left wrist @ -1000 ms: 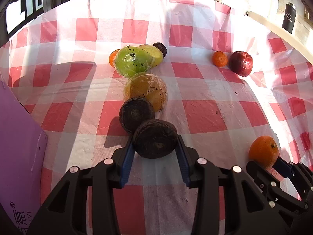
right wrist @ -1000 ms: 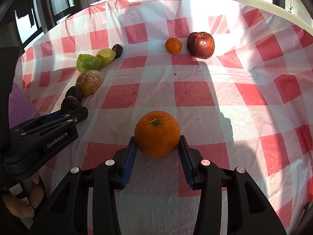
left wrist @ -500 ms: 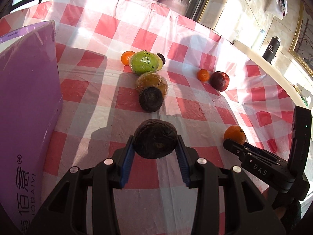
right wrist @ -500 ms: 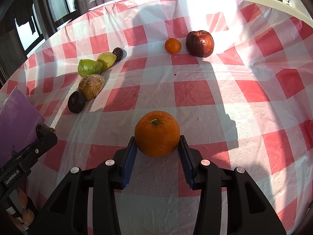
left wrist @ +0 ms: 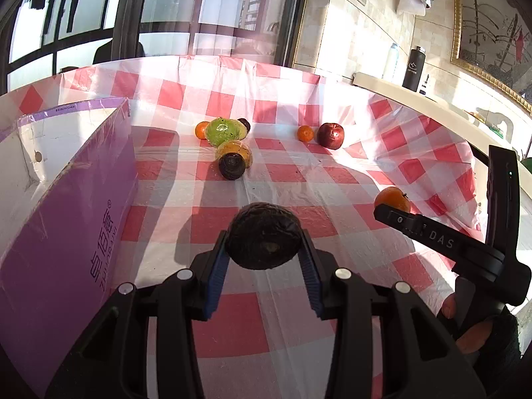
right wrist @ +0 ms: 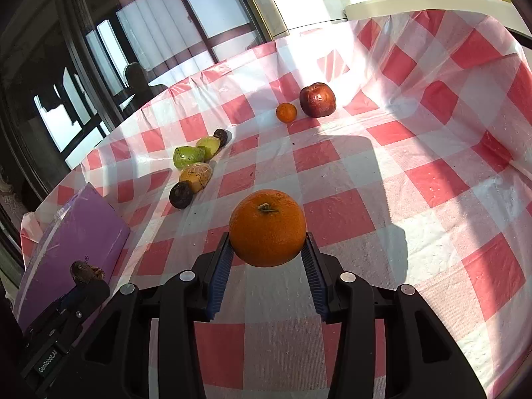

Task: Organize fruits
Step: 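Carry the orange and dark fruit with both grippers over the white box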

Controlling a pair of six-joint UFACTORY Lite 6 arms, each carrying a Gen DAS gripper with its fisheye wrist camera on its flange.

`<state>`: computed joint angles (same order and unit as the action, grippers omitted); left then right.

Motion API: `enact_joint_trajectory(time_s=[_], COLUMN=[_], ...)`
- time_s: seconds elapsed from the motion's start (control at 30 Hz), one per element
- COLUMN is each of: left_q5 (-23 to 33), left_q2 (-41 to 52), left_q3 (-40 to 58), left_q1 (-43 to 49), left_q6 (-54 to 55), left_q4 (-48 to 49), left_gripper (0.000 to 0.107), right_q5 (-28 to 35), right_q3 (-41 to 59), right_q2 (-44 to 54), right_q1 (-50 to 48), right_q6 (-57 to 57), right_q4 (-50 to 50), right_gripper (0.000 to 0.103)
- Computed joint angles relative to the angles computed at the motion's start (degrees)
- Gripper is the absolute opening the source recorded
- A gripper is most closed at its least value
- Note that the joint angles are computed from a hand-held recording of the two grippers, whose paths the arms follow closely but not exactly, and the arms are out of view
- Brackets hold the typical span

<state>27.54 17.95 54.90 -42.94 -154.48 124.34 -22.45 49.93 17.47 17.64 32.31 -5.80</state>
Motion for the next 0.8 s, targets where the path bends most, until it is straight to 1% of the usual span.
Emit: enact_joint_trajectory(time_s=[0.03, 0.07, 0.13, 0.23, 0.33, 0.43, 0.57, 0.7, 0.73, 0.8], left_q5=[1.02, 3.20, 5.92, 8.41, 10.69, 13.04, 13.54, 13.18, 12.51, 9.41], left_q2=[-1.78, -3.76, -7.88, -14.19, -20.64, -27.05, -36.33, -44.70, -46.73, -50.17], left_q3=[-1.59, -3.54, -6.37, -9.29, -11.98, -15.00, -19.94, -24.39, -25.63, -27.85], left_q1=[-1.12, -2.62, -4.94, -6.75, -7.68, -7.72, -4.17, 1.77, 3.93, 8.93], left_q6=[1.25, 2.08, 4.94, 9.97, 14.83, 19.74, 26.31, 32.36, 33.68, 35.03], left_q4=[-1.30, -2.26, -5.67, -10.72, -15.48, -20.23, -25.72, -29.81, -30.34, -30.52], left_gripper=[0.041, 0.041, 0.041, 0.041, 0.041, 0.041, 0.041, 0.042, 0.042, 0.042], right_q5=[0.09, 0.49, 1.23, 3.44, 4.26, 5.08, 5.95, 6.42, 6.67, 7.13], right_q3=[-1.55, -2.65, -4.97, -6.05, -6.57, -4.47, 0.71, 7.68, 9.91, 13.94], right_q2=[-1.54, -2.84, -5.76, -9.17, -12.37, -12.92, -10.96, -7.14, -5.78, -3.19], right_q1=[0.46, 0.84, 2.15, 4.03, 7.87, 12.92, 19.55, 25.65, 27.17, 29.72], right_q6=[-0.67, -1.09, -4.04, -5.30, -10.95, -20.24, -28.92, -38.11, -41.55, -47.44], right_q4=[0.81, 1.34, 4.81, 6.19, 11.48, 20.35, 28.17, 35.61, 38.57, 43.56], right_gripper=[0.043, 0.042, 0.043, 0.043, 0.043, 0.043, 0.043, 0.043, 0.043, 0.043])
